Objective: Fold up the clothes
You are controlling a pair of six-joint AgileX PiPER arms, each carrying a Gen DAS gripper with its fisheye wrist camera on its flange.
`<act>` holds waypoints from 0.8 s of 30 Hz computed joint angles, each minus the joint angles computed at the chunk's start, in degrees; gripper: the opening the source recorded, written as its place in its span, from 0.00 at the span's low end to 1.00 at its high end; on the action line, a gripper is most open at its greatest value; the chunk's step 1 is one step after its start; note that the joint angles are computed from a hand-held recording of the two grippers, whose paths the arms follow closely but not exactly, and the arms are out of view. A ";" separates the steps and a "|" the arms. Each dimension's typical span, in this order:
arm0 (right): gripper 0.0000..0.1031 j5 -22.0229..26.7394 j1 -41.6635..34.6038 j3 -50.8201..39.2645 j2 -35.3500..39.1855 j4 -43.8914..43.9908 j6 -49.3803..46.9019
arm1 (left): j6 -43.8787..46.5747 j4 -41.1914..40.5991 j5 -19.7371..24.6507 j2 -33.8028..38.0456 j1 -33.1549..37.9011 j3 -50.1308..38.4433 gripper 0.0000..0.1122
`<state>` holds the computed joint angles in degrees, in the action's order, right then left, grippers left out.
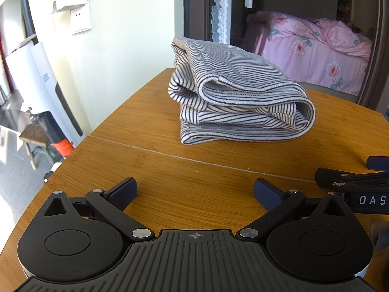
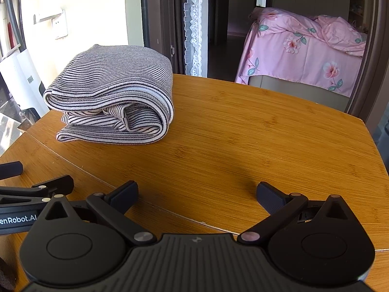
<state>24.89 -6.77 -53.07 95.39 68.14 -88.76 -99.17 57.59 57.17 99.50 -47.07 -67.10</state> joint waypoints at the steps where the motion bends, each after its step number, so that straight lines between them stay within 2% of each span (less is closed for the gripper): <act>1: 1.00 -0.06 0.04 -0.03 0.02 -0.06 0.11 | 0.03 -0.05 0.11 -0.02 -0.07 -0.03 0.92; 24: 1.00 0.25 0.17 0.28 -0.05 1.27 -1.06 | -0.63 -0.09 1.59 0.54 -0.85 -0.72 0.92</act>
<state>25.13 -6.60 -52.79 95.35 69.41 -89.82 -99.80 57.50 58.76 100.04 -47.92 -67.82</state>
